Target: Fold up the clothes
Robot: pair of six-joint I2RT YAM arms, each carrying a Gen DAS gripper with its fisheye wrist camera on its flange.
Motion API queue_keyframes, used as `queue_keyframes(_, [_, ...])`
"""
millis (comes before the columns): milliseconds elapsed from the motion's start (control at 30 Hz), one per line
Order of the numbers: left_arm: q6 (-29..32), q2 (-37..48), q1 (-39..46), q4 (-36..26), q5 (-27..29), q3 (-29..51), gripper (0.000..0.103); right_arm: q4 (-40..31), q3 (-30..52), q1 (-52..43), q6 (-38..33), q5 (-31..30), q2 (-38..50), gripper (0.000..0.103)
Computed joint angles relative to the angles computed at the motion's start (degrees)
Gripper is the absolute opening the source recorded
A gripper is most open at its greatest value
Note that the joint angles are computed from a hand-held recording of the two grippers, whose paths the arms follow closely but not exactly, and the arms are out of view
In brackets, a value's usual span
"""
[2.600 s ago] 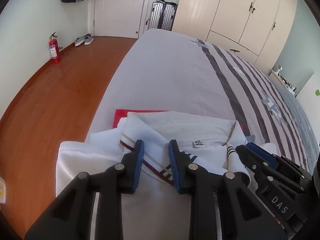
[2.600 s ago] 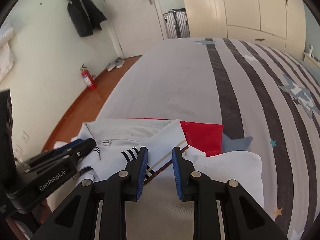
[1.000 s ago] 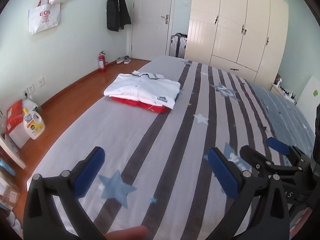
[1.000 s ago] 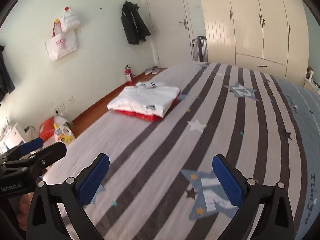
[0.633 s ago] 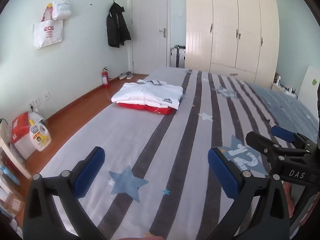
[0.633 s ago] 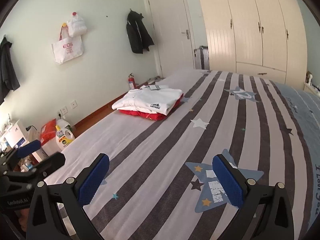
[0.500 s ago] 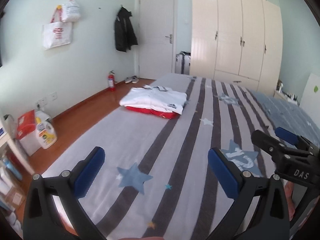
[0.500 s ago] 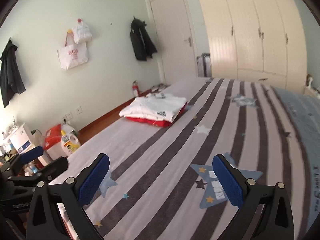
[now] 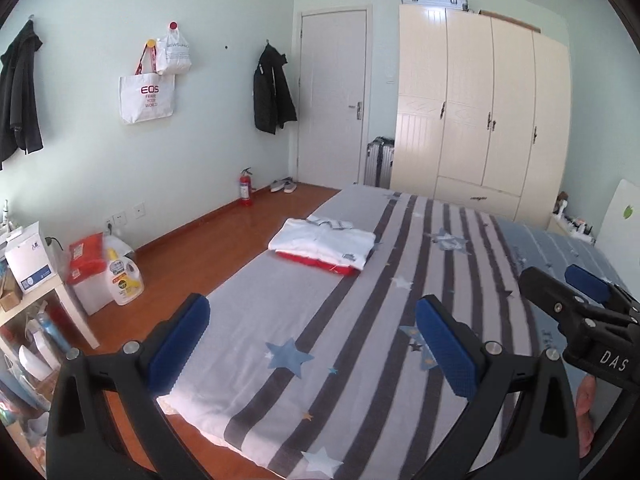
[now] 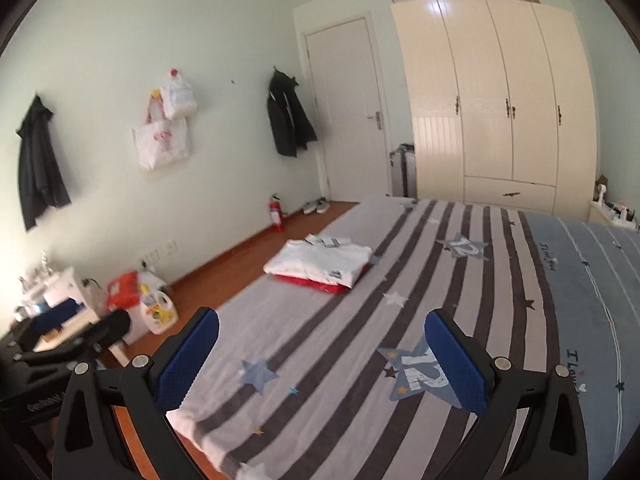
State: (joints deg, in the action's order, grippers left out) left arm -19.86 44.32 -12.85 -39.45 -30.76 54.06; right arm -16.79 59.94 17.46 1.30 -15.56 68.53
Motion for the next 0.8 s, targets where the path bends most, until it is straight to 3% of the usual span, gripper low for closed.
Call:
queue_keyframes(100, [-2.1, -0.4, -5.1, -4.4, -5.3, 2.9, 0.102, -2.2, 0.8, 0.1, -0.9, 0.9, -3.3, 0.102])
queue_keyframes(267, [-4.4, -0.4, -8.9, -8.0, -8.2, 4.5, 0.102, -4.0, 0.4, 0.4, -2.0, 1.3, -5.6, 0.102])
queue_keyframes(800, [-4.2, 1.8, -7.8, -4.5, -6.6, 2.3, 0.102, -3.6, -1.2, 0.4, -2.6, 2.5, -4.1, 0.102])
